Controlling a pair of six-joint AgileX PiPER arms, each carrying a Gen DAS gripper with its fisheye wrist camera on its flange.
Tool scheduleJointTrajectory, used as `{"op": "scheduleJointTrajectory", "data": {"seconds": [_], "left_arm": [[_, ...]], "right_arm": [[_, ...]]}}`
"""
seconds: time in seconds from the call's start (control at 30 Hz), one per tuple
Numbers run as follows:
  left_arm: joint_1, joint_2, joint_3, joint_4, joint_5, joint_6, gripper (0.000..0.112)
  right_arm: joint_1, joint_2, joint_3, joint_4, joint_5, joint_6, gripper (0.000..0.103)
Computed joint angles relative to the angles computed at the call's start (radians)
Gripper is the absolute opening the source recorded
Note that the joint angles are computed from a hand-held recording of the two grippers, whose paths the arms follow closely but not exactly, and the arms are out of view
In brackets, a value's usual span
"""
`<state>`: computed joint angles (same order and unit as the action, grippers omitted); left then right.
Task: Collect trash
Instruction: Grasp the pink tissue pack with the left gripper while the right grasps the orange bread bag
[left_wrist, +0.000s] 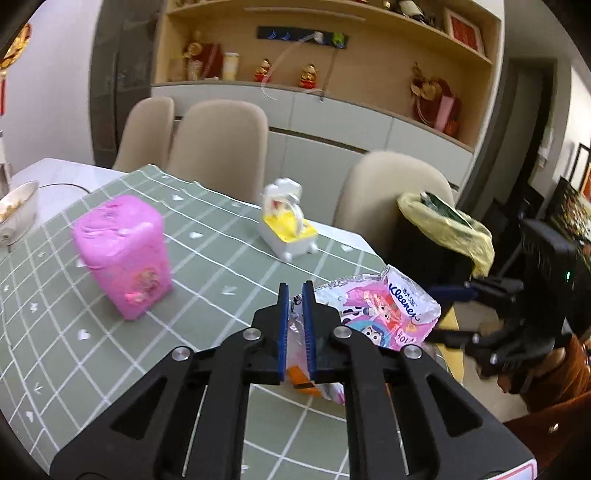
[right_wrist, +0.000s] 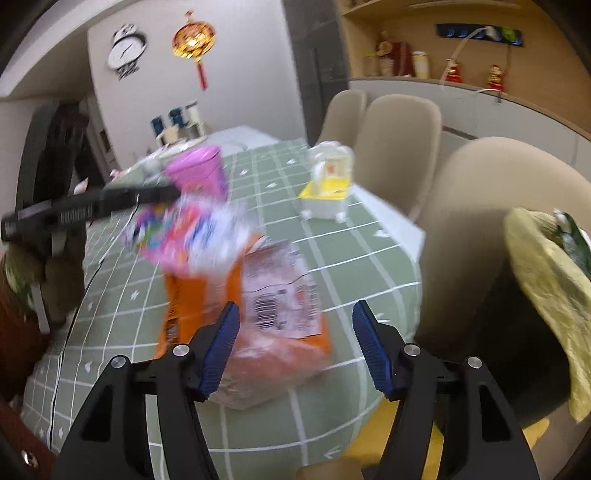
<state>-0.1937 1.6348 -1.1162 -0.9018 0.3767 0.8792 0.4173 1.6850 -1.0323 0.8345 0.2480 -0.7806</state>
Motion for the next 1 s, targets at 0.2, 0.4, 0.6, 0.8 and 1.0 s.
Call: {"op": "scheduleJointTrajectory", "data": {"seconds": [0.2,0.4,0.6,0.8,1.0], "left_arm": [[0.093,-0.016,0.012,0.005,0.026,-0.023,0.007],[0.19,-0.029,0.063,-0.019,0.059,0.019,0.007],[0.238,-0.001,0.062,-0.001,0.095,0.009,0.007],[0.204,0.017,0.062,0.028,0.082,-0.013,0.007],[0.201,0.025,0.055,0.042,0.078,-0.032,0.007]], "right_arm": [[0.038,0.036,-0.076,-0.193,0.016,0.159,0.06],[-0.024,0.174,-0.233,-0.205,0.162,0.225,0.06],[0.02,0.217,-0.264,-0.321,0.18,0.311,0.061],[0.061,0.21,-0.246,-0.455,0.141,0.358,0.057],[0.06,0.145,-0.174,-0.2,0.093,0.113,0.009]]}}
